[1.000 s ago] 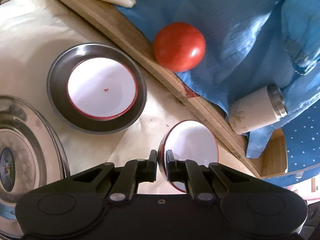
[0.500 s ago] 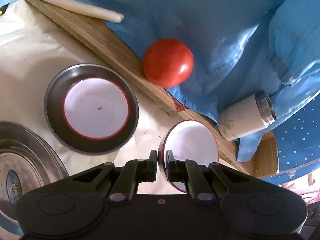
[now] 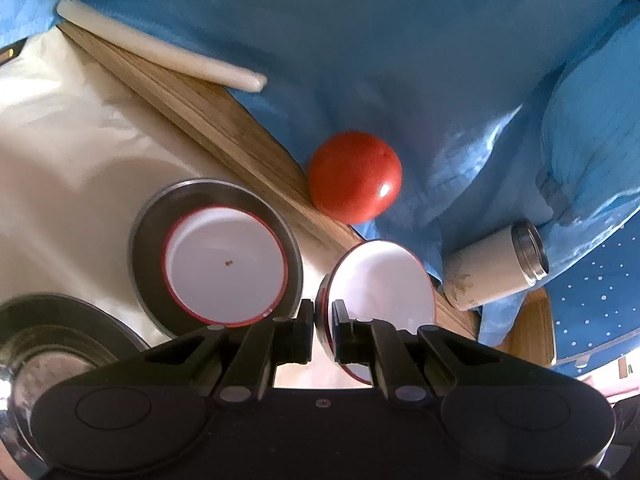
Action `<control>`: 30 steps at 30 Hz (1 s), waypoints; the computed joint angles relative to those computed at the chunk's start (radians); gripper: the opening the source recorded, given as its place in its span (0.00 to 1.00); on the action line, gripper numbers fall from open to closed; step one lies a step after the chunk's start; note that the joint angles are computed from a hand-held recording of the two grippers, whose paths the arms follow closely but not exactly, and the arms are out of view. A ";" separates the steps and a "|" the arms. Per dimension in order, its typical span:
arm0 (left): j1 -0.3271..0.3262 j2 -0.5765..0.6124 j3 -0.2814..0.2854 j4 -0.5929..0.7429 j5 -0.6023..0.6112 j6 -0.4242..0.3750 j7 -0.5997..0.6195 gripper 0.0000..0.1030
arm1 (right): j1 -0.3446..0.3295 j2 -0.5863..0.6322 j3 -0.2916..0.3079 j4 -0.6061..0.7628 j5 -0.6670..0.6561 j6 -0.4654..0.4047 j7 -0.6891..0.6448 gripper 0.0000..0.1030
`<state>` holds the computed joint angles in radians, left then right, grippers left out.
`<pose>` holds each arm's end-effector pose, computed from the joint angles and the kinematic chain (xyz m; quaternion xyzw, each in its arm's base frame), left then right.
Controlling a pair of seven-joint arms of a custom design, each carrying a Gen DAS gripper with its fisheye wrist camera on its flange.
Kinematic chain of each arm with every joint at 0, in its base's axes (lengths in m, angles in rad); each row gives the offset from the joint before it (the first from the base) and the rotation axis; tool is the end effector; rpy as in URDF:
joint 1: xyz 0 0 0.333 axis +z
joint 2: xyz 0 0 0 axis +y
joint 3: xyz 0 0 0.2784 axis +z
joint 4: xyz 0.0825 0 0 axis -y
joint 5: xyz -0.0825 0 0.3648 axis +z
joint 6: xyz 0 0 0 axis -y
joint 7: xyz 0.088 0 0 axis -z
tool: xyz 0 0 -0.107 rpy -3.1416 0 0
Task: Organize plates and bowls
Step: 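Carry the second white bowl with both grippers toward the steel bowl stack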
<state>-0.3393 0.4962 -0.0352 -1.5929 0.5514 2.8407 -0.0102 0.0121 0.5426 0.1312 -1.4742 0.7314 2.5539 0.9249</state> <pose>0.6397 -0.2764 0.4053 -0.8445 0.3664 -0.3795 0.0929 0.7039 0.0744 0.3977 -0.7256 0.5698 -0.0582 0.3813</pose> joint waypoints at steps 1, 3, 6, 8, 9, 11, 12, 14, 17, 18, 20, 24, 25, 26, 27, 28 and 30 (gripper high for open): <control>-0.001 -0.006 0.005 -0.007 0.005 0.000 -0.003 0.08 | 0.001 0.001 0.002 0.002 0.000 -0.001 -0.001 0.14; 0.000 -0.019 0.009 -0.023 0.011 0.004 -0.010 0.08 | 0.003 -0.002 0.004 0.001 0.000 -0.005 -0.003 0.14; 0.007 -0.033 0.010 -0.042 0.016 0.005 -0.018 0.08 | 0.012 0.004 0.005 0.010 -0.006 -0.010 0.002 0.14; 0.013 -0.043 0.009 -0.056 0.018 0.005 -0.022 0.08 | 0.017 0.009 0.006 0.019 -0.010 -0.015 0.006 0.14; 0.016 -0.048 0.010 -0.063 0.021 0.006 -0.025 0.08 | 0.019 0.011 0.007 0.022 -0.011 -0.016 0.006 0.14; 0.020 -0.055 0.010 -0.071 0.026 0.006 -0.028 0.08 | 0.023 0.016 0.009 0.030 -0.014 -0.018 0.008 0.14; 0.023 -0.057 0.010 -0.074 0.028 0.006 -0.030 0.08 | 0.024 0.019 0.011 0.032 -0.013 -0.019 0.007 0.14; 0.027 -0.064 0.011 -0.085 0.033 0.012 -0.037 0.08 | 0.028 0.024 0.012 0.039 -0.015 -0.021 0.011 0.14; 0.038 -0.071 0.007 -0.097 0.031 0.013 -0.037 0.09 | 0.033 0.029 0.014 0.044 -0.020 -0.025 0.014 0.14; 0.041 -0.075 0.006 -0.101 0.030 0.013 -0.037 0.09 | 0.036 0.031 0.015 0.048 -0.022 -0.026 0.015 0.14; 0.045 -0.083 0.006 -0.113 0.032 0.013 -0.039 0.09 | 0.041 0.038 0.016 0.057 -0.028 -0.030 0.017 0.14; 0.053 -0.098 0.007 -0.136 0.038 0.011 -0.049 0.09 | 0.049 0.047 0.017 0.069 -0.039 -0.040 0.026 0.14; 0.056 -0.102 0.005 -0.142 0.037 0.009 -0.049 0.09 | 0.052 0.050 0.017 0.073 -0.043 -0.044 0.029 0.14; 0.060 -0.105 0.002 -0.146 0.035 0.008 -0.048 0.09 | 0.054 0.053 0.017 0.077 -0.047 -0.047 0.032 0.14; 0.063 -0.107 0.000 -0.151 0.033 0.006 -0.047 0.09 | 0.056 0.054 0.017 0.077 -0.049 -0.049 0.034 0.14; 0.067 -0.109 -0.001 -0.156 0.031 0.006 -0.047 0.09 | 0.058 0.055 0.017 0.078 -0.052 -0.052 0.037 0.14; 0.073 -0.116 -0.005 -0.167 0.027 0.002 -0.044 0.09 | 0.061 0.059 0.018 0.081 -0.057 -0.057 0.041 0.14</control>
<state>-0.2667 0.3797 -0.0400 -1.7595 0.5788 2.8432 -0.0543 0.0735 0.6016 0.1493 -1.3929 0.6745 2.4973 0.9657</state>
